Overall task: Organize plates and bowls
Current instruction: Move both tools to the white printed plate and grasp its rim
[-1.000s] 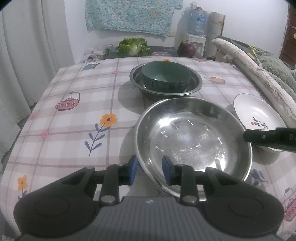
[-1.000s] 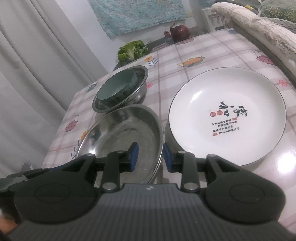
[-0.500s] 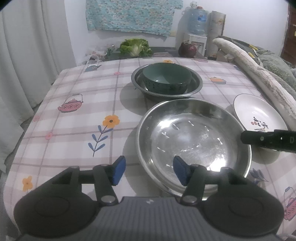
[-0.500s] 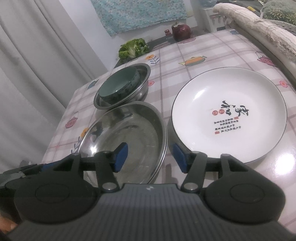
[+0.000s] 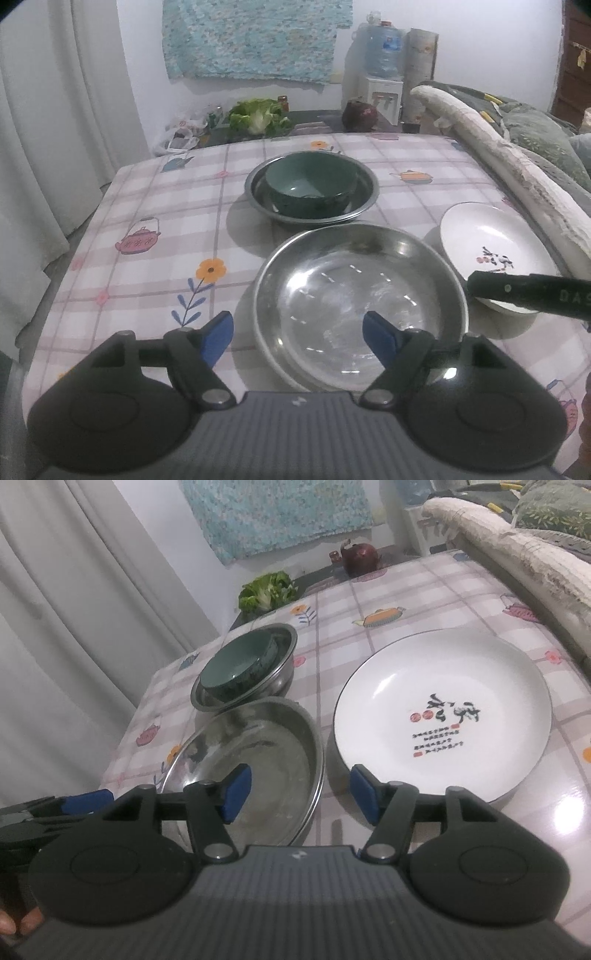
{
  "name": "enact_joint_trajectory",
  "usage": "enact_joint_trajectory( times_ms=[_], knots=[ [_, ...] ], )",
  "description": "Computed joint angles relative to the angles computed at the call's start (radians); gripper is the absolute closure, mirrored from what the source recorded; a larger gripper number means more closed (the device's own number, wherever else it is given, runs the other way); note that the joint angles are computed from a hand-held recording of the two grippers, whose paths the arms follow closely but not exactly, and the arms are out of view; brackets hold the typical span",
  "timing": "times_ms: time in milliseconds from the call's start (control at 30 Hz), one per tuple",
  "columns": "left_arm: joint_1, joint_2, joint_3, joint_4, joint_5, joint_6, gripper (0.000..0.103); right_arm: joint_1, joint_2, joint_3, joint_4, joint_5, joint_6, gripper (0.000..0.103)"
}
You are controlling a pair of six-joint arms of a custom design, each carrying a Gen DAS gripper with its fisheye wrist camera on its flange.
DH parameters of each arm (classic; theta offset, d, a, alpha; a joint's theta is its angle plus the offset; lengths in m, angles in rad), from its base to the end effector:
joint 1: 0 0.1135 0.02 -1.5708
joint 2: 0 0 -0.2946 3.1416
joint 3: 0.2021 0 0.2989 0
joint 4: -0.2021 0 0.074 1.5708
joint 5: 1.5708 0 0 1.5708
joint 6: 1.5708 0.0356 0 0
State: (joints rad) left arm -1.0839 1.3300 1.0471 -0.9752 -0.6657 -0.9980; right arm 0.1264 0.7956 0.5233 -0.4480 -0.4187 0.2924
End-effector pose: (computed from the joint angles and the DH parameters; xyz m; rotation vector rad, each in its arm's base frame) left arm 0.1500 -0.2363 0.2784 -0.0278 2.4183 0.0935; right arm 0.1887 0.0386 0.2327 -0.0299 2.3126 0.6952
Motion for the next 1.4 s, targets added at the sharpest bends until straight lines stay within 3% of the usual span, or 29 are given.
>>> enact_joint_trajectory(
  times_ms=[700,1233,1400],
  knots=[
    [-0.071,0.202,0.209,-0.08,-0.04,-0.007,0.024,-0.367,-0.042,-0.02,-0.09,-0.247,-0.172,0.043],
    [-0.116,0.374,0.38,-0.082,-0.031,-0.013,0.024,-0.71,0.078,0.03,-0.231,-0.433,-0.484,0.043],
    [-0.137,0.4,0.386,-0.004,-0.039,-0.008,0.025,-0.778,0.138,0.072,-0.276,-0.449,-0.594,0.043]
  ],
)
